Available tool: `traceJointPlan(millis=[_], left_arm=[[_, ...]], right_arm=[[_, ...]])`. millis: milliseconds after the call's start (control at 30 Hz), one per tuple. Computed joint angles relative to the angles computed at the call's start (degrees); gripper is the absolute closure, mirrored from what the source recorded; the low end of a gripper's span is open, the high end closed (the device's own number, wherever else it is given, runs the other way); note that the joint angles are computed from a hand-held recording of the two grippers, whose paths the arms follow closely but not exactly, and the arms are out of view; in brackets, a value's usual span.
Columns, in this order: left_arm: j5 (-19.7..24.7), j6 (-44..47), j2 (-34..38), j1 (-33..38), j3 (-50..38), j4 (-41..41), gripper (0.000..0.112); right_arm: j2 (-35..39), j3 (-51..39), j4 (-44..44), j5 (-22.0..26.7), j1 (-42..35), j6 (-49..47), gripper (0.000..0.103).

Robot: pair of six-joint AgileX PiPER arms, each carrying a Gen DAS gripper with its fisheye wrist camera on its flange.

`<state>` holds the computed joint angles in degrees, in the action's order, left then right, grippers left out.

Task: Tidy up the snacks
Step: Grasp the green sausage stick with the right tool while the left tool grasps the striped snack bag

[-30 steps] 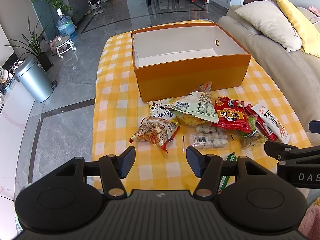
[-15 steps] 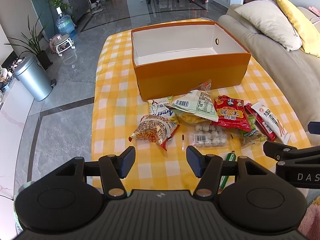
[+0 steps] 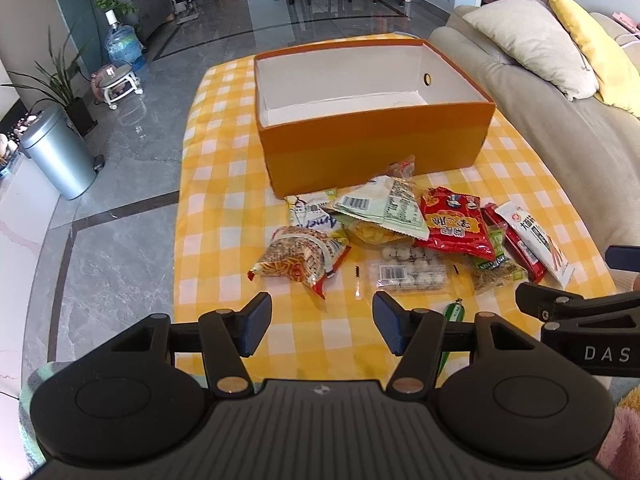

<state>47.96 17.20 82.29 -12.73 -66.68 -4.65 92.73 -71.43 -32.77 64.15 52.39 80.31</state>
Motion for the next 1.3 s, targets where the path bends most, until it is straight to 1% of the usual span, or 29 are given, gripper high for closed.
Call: traceJointPlan(millis=[67, 100, 200, 233, 267, 300, 333, 367, 400, 467, 500, 533, 600, 700, 733, 767, 833, 867, 967, 1033, 1167, 1300], left_arm=[[0.37, 0.93, 0.35, 0.25, -0.24, -1.09, 0.047], [0.50, 1.32, 0.50, 0.27, -0.27, -1.50, 0.051], [0.92, 3.59, 1.17, 0.52, -0.48, -3.99, 0.057], [1.19, 4.32, 1.51, 0.56, -0.63, -4.90, 0.057], [1.57, 4.80, 1.92, 0.46, -0.88, -5.61, 0.058], [1.96, 5.35, 2.48, 0.26, -1.25, -6.42, 0.059], [2.11, 6.18, 2.79, 0.20, -1.34, -7.54, 0.059], [2.05, 6.84, 3.02, 0.11, -1.25, -8.52, 0.059], [1.93, 7.22, 3.26, -0.16, -1.20, -9.07, 0.059], [1.63, 7.22, 4.19, -1.14, -1.57, -8.93, 0.059], [2.24, 7.24, 5.00, -1.48, -2.24, -8.74, 0.059], [3.32, 7.39, 6.06, -1.55, -3.23, -8.90, 0.059], [6.23, 7.97, 8.41, -1.10, -5.62, -9.79, 0.059], [9.10, 6.44, 11.23, -0.42, -8.72, -8.43, 0.055], [9.51, 5.94, 11.97, -0.17, -9.63, -7.55, 0.054], [9.69, 5.52, 12.68, 0.16, -10.47, -6.66, 0.054], [10.15, 4.67, 14.16, 1.05, -12.34, -5.26, 0.051], [10.42, 4.63, 14.97, 1.56, -13.32, -4.87, 0.050], [10.64, 5.87, 17.43, 2.67, -15.92, -4.60, 0.046], [10.32, 5.78, 19.05, 2.88, -17.53, -4.21, 0.039], [10.29, 3.61, 22.80, 2.85, -21.09, -3.05, 0.039], [6.82, 0.87, 24.34, 3.14, -21.16, -3.44, 0.037]], right_arm=[[-0.45, 0.96, -0.39, -0.79, -0.02, 0.69, 0.004], [-0.63, 1.47, -0.70, -1.05, -0.04, 0.95, 0.006], [-1.42, 3.90, -1.54, -2.90, -0.51, 1.91, 0.013], [-2.00, 5.13, -1.60, -4.24, -0.94, 2.47, 0.015], [-2.88, 6.78, -1.76, -6.31, -1.45, 3.24, 0.019], [-4.04, 8.78, -1.90, -9.08, -2.20, 3.94, 0.022], [-5.13, 10.69, -2.01, -11.98, -2.97, 4.65, 0.023], [-5.73, 11.86, -1.74, -13.95, -3.72, 4.97, 0.025], [-5.74, 12.23, -1.11, -14.86, -4.36, 4.66, 0.029], [-5.00, 12.07, 0.70, -15.83, -5.59, 2.57, 0.036], [-4.59, 11.95, 2.03, -16.55, -6.35, 1.27, 0.038], [-4.23, 11.85, 3.76, -17.37, -7.12, -0.07, 0.039], [-3.47, 12.02, 6.89, -19.92, -8.62, -2.51, 0.047], [-1.72, 11.70, 11.88, -23.07, -10.42, -6.51, 0.049], [-0.99, 11.53, 13.82, -24.26, -11.04, -7.98, 0.051], [-0.21, 11.28, 15.75, -25.27, -11.66, -9.45, 0.055], [1.45, 10.77, 19.47, -27.24, -12.76, -12.22, 0.057], [2.37, 10.24, 21.08, -27.74, -13.18, -13.49, 0.059], [5.21, 8.69, 24.54, -28.11, -14.18, -16.15, 0.059], [6.87, 7.86, 27.67, -28.44, -15.25, -18.25, 0.059], [9.73, 6.04, 31.44, -28.34, -16.84, -21.15, 0.059], [12.61, 3.64, 33.32, -27.10, -17.44, -22.46, 0.059]])
